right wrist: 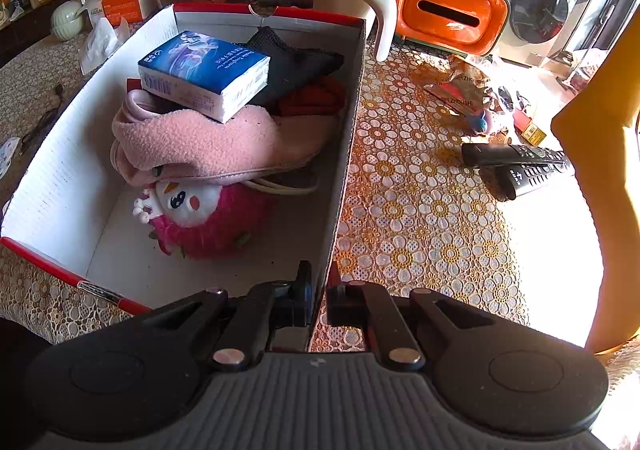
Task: Organize objects
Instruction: 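Move the left gripper back to the printed face mask, then grasp the printed face mask with the left gripper and lift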
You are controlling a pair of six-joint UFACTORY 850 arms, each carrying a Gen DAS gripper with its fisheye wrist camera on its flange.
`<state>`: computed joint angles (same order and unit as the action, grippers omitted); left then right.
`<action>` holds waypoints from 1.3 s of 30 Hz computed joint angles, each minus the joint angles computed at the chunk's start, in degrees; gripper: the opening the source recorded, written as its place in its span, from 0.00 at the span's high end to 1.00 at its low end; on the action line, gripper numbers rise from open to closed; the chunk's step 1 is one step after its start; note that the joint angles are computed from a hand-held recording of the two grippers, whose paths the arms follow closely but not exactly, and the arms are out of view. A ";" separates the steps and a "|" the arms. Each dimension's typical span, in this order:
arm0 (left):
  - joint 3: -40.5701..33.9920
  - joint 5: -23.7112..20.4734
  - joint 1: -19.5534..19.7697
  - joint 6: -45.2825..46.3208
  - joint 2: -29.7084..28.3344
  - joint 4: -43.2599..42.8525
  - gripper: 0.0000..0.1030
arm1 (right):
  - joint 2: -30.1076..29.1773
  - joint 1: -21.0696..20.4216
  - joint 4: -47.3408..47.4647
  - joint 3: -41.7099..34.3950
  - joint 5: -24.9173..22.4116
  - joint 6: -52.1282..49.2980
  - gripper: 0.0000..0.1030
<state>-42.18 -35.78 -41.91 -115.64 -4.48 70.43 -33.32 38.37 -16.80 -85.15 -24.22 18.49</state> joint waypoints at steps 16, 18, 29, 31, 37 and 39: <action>2.70 4.96 5.37 -9.76 -3.67 3.38 0.06 | -0.74 0.36 -1.68 -1.25 -1.67 0.97 0.94; 2.63 5.00 5.51 -9.71 -3.97 3.16 0.12 | -0.75 0.36 -1.62 -1.28 -1.69 0.97 0.93; 2.34 2.83 5.43 -8.87 -4.29 1.54 0.42 | -0.82 0.39 -1.84 -1.35 -1.76 1.17 0.94; 2.58 2.68 5.36 -9.12 -3.91 1.72 0.52 | -0.79 0.38 -1.90 -1.30 -1.75 1.16 0.93; 2.42 1.81 5.13 -8.54 -3.09 0.66 0.86 | -0.78 0.37 -2.11 -1.30 -1.73 1.35 0.94; 2.01 0.85 4.82 -7.94 -2.85 -0.47 0.89 | -0.79 0.40 -2.25 -1.31 -1.76 1.47 0.94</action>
<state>-40.17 -34.93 -37.09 -123.58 -7.33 69.96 -34.10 38.78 -19.04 -86.46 -25.98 19.96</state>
